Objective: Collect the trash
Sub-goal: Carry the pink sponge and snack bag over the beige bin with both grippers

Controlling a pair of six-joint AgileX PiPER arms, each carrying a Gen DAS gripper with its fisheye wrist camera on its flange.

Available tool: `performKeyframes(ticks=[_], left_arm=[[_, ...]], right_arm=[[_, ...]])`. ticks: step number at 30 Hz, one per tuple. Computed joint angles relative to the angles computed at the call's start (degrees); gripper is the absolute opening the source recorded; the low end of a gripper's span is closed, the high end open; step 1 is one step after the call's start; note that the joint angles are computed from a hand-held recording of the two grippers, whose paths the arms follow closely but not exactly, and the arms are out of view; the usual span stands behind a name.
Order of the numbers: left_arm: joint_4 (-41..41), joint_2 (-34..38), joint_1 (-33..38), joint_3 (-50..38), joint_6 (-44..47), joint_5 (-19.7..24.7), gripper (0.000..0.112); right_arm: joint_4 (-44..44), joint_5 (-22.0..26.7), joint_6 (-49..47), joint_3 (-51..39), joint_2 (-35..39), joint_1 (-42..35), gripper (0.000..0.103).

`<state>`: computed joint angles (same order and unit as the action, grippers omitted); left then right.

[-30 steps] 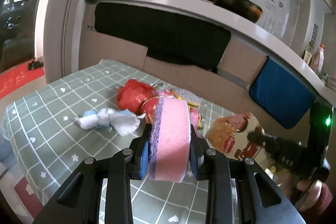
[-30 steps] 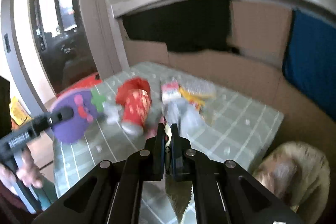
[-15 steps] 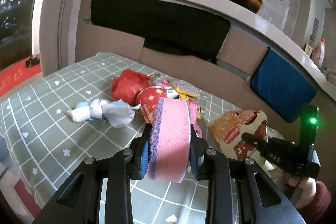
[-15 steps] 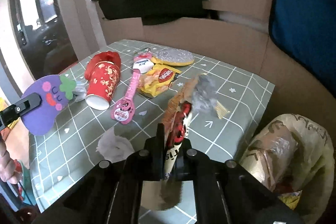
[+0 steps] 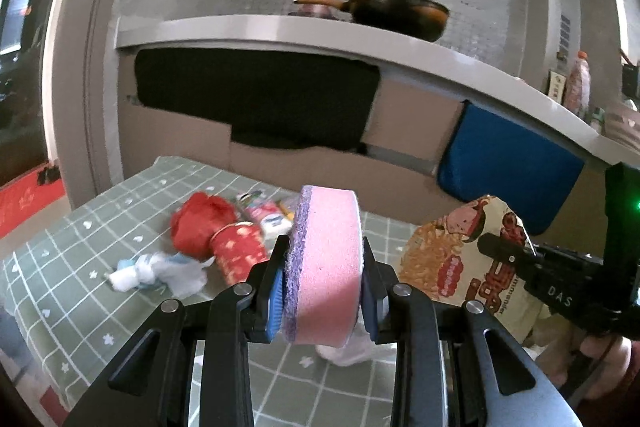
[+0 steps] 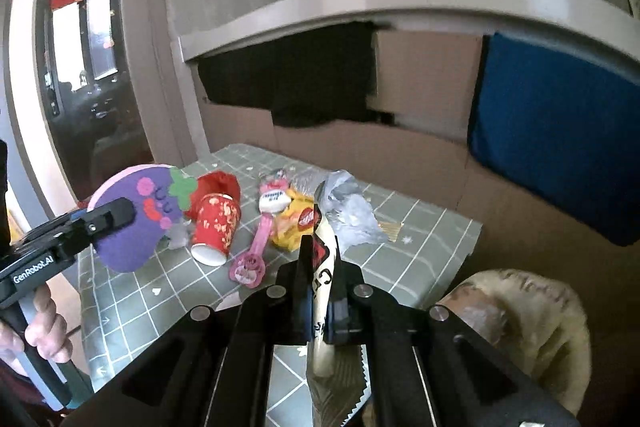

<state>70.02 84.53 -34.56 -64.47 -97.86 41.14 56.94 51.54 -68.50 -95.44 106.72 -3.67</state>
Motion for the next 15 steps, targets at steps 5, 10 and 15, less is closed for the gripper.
performKeyframes(ticks=[5,10,15], left_arm=[[-0.1,4.0,-2.4,-6.6,4.2,0.1,0.032],[-2.3,10.5,-3.6,-15.4,9.1,-3.1,0.032],[-7.7,18.2,-4.7,-25.4,16.7,-5.7,0.032]], right_arm=[[3.3,0.9,-2.6,0.0,-1.5,-3.2,0.004],[6.2,1.7,-3.8,0.0,-2.5,-8.9,0.004],[7.8,-0.4,-6.1,1.4,-3.9,-13.7,0.004]])
